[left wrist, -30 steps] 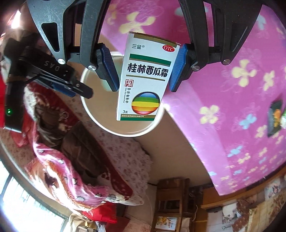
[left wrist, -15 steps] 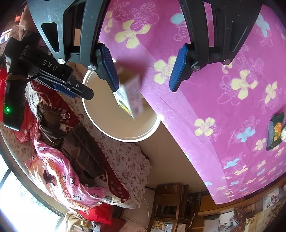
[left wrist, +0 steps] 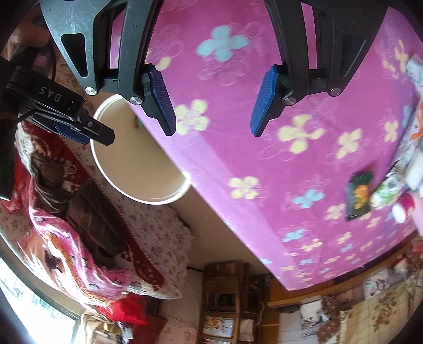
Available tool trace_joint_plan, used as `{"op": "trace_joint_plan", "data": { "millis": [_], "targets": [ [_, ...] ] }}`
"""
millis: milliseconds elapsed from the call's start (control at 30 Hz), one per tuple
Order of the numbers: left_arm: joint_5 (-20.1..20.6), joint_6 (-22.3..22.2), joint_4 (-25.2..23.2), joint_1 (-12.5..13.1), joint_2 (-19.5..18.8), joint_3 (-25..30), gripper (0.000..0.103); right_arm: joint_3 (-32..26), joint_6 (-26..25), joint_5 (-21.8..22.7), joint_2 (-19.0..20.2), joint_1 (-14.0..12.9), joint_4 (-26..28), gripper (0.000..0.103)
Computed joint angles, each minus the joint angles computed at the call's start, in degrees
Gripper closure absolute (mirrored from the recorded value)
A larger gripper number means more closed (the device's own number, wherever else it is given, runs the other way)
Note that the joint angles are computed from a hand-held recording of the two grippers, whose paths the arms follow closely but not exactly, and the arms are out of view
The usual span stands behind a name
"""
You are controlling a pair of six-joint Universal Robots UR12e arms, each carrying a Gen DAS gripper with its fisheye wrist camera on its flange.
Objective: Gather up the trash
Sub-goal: 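Move both open grippers back over the table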
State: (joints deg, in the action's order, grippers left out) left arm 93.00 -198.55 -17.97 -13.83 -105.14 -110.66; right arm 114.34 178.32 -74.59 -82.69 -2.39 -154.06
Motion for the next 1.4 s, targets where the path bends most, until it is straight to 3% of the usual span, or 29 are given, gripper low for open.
{"op": "trace_joint_plan", "data": {
  "millis": [167, 467, 900, 1167, 1400],
  "targets": [
    [3.12, -1.11, 0.8, 0.75, 1.94, -2.38, 0.046, 0.02, -1.42, 0.04, -0.15, 2.12, -0.52, 0.036],
    [5.11, -4.01, 1.68, 3.39, 6.02, -7.07, 0.046, -0.62, -2.97, -0.64, 0.07, 6.04, -0.94, 0.035],
    [10.24, -5.0, 3.38, 8.35, 14.92, -16.75, 0.046, -2.28, -5.27, -0.18, 1.22, 11.26, -0.23, 0.035],
    [5.25, -4.34, 3.32, 15.18, 21.13, -23.55, 0.042, -3.73, -7.68, 0.8, 2.74, 14.98, 0.92, 0.032],
    [3.14, -6.59, 3.78, 18.15, 20.21, -24.36, 0.04, -5.72, -9.84, 2.12, 4.62, 18.09, 3.25, 0.032]
  ]
}}
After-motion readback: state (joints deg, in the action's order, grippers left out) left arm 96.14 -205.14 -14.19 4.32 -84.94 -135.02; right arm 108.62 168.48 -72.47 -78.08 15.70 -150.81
